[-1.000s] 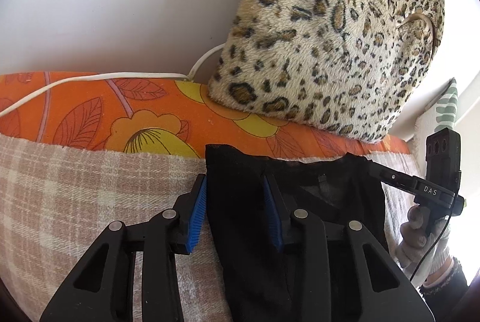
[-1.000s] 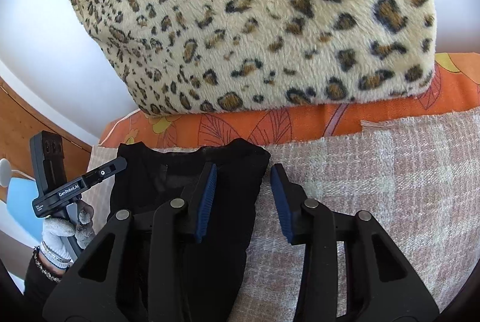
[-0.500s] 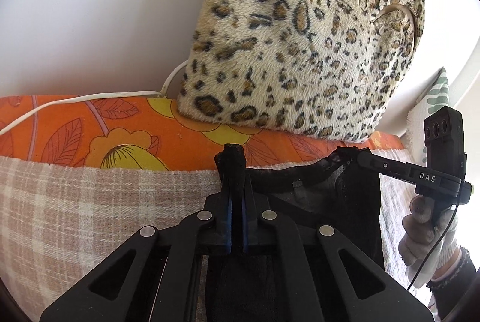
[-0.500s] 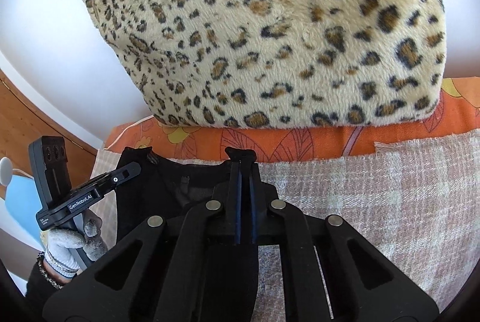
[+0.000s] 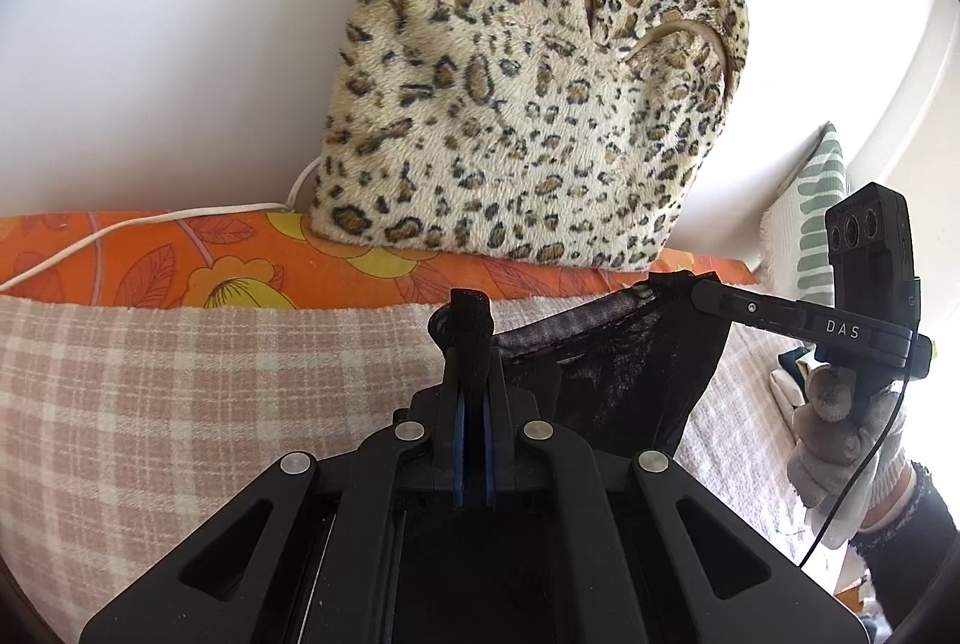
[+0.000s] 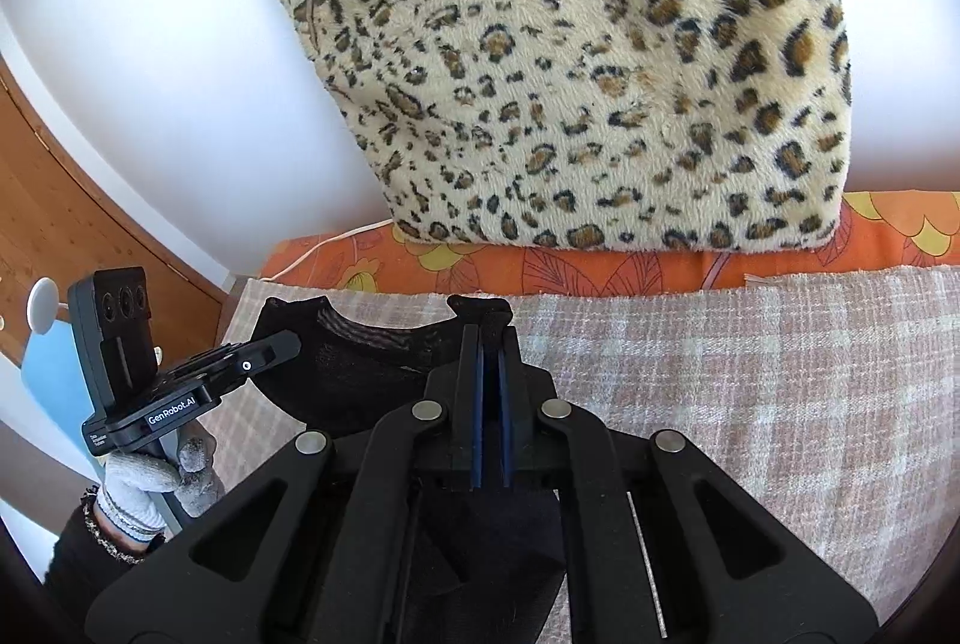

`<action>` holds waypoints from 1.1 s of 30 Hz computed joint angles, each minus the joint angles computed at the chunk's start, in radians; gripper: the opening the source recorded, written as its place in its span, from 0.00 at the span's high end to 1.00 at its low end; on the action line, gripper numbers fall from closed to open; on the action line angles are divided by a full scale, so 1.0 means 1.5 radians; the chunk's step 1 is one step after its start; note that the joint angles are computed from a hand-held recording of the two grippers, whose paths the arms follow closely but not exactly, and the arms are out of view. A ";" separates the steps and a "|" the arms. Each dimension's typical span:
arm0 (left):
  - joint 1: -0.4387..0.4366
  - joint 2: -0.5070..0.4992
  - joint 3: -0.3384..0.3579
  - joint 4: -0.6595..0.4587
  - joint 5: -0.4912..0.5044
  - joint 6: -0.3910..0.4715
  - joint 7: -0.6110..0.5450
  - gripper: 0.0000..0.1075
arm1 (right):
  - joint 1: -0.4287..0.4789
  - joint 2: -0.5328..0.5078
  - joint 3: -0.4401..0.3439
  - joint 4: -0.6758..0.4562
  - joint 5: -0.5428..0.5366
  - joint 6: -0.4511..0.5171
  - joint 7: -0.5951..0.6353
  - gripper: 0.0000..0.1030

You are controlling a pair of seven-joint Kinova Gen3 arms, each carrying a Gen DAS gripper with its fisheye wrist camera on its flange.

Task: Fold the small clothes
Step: 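Lift the collar end with both grippers and fold it over onto the hem half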

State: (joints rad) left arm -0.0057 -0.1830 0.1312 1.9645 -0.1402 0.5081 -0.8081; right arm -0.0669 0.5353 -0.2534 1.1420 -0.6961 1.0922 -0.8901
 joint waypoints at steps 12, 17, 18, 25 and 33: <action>-0.011 -0.075 0.119 0.003 -0.072 0.070 0.154 0.98 | 0.037 -0.132 0.021 0.142 -0.054 0.026 0.076 0.95; -0.015 -0.103 0.172 0.007 -0.092 0.101 0.221 0.98 | 0.038 -0.181 0.046 0.199 -0.080 0.040 0.110 0.95; -0.017 -0.108 0.184 0.007 -0.095 0.108 0.234 0.98 | 0.038 -0.191 0.051 0.212 -0.084 0.043 0.117 0.95; -0.015 -0.134 0.262 0.004 -0.112 0.160 0.315 0.98 | 0.034 -0.263 0.091 0.309 -0.099 0.059 0.179 0.95; -0.037 -0.176 0.377 0.018 -0.099 0.201 0.416 0.98 | 0.039 -0.327 0.143 0.420 -0.118 0.079 0.255 0.95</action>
